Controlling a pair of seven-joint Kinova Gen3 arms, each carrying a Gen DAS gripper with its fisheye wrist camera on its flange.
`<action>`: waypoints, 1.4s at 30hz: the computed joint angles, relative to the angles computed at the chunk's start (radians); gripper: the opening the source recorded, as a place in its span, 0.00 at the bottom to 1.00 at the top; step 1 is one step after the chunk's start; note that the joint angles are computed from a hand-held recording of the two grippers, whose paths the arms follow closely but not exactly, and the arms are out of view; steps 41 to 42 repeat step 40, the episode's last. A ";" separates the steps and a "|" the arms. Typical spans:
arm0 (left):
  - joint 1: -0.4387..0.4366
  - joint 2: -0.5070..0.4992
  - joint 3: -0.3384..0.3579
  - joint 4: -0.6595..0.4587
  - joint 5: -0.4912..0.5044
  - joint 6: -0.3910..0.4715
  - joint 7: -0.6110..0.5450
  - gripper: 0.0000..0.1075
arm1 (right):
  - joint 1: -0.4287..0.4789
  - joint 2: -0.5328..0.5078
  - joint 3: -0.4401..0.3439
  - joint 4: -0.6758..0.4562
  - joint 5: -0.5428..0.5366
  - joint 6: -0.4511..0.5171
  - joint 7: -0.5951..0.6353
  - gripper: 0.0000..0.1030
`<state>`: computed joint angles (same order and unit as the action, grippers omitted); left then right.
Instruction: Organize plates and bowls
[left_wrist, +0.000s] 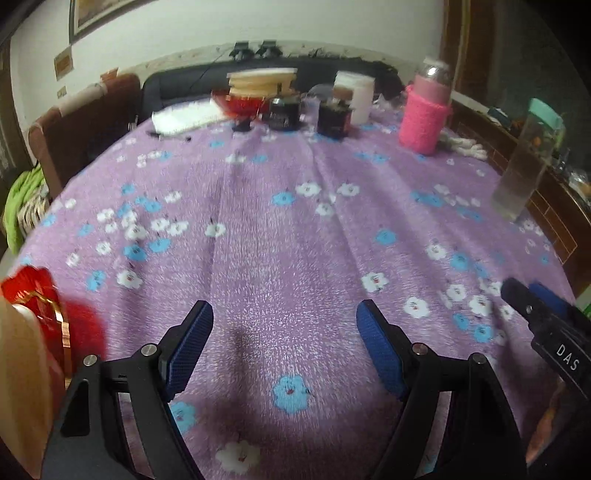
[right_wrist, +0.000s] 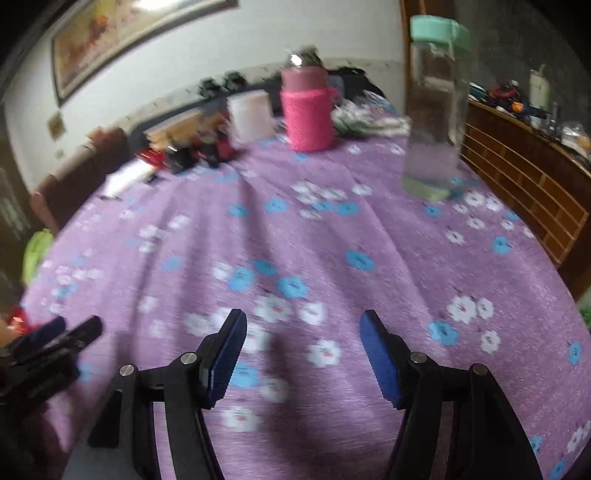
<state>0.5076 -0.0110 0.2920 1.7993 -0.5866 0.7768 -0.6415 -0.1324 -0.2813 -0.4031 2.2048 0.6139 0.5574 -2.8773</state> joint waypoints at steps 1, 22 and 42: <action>0.007 -0.018 0.007 0.002 -0.014 0.011 0.006 0.75 | 0.001 -0.025 -0.008 0.012 0.017 -0.032 -0.012 0.64; -0.229 -0.359 0.133 0.059 0.065 0.107 -0.050 0.75 | 0.246 -0.206 -0.437 -0.100 -0.053 -0.086 0.090 0.70; -0.493 -0.567 0.065 0.145 0.249 0.121 -0.205 0.79 | 0.422 -0.184 -0.700 -0.249 -0.211 -0.195 0.320 0.70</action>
